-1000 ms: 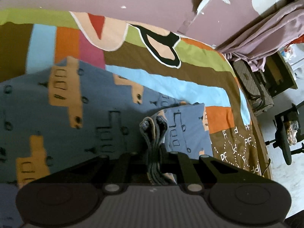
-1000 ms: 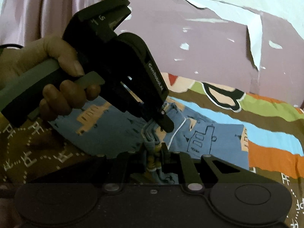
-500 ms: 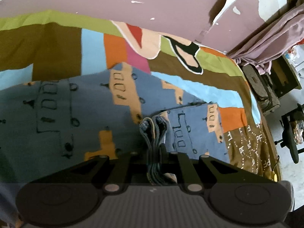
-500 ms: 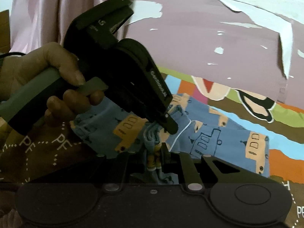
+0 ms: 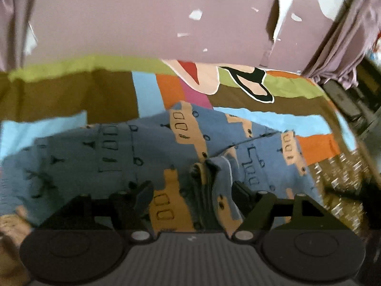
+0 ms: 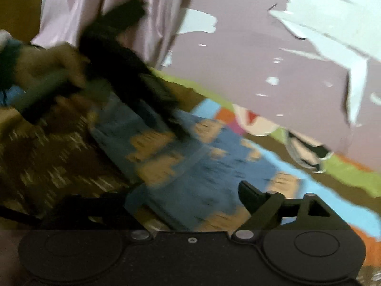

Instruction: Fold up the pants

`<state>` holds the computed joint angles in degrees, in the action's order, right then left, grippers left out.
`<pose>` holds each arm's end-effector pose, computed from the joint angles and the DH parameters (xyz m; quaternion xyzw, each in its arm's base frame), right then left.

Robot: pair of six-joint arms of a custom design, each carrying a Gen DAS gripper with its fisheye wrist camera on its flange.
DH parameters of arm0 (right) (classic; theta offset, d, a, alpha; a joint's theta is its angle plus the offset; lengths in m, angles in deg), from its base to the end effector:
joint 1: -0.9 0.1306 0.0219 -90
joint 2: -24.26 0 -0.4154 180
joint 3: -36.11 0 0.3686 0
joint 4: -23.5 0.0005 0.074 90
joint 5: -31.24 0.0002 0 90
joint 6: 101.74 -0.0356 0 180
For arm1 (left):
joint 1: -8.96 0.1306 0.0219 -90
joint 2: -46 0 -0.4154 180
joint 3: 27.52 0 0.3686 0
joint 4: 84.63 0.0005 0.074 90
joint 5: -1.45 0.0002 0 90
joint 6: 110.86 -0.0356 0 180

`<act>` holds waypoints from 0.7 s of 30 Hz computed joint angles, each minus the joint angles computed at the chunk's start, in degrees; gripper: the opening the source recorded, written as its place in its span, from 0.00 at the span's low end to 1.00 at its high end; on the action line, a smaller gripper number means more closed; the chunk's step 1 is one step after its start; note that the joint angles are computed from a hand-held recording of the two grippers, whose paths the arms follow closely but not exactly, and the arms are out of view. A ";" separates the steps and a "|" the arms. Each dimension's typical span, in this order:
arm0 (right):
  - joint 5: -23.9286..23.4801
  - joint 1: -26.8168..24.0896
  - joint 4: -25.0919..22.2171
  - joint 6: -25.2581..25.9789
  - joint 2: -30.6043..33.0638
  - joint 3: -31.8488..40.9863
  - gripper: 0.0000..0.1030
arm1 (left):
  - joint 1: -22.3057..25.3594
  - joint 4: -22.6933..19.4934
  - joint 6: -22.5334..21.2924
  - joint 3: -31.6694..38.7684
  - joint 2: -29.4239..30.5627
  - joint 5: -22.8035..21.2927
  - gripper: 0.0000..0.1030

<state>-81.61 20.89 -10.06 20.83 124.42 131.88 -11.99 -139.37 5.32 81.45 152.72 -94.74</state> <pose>0.5093 0.1994 0.4454 -0.4679 0.7513 0.1298 0.4470 0.5393 -0.2029 0.4560 -0.0605 0.9437 -0.0815 0.3147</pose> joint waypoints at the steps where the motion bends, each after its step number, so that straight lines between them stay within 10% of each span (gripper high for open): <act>1: 0.61 -0.86 0.67 1.32 0.49 0.22 0.92 | -1.04 0.25 0.02 -0.52 -0.42 -1.99 0.75; 8: 3.54 -3.19 3.11 2.80 7.73 6.85 0.97 | -6.99 -5.69 -5.96 1.54 3.27 -16.35 0.72; 14: -3.61 -2.42 -5.02 -1.78 16.60 19.91 0.96 | -5.34 -1.48 -1.93 -2.91 0.82 -13.20 0.74; 21: 7.96 -0.91 -1.07 -0.83 19.63 20.98 0.97 | -6.06 1.73 -2.69 -8.50 -4.32 -17.48 0.78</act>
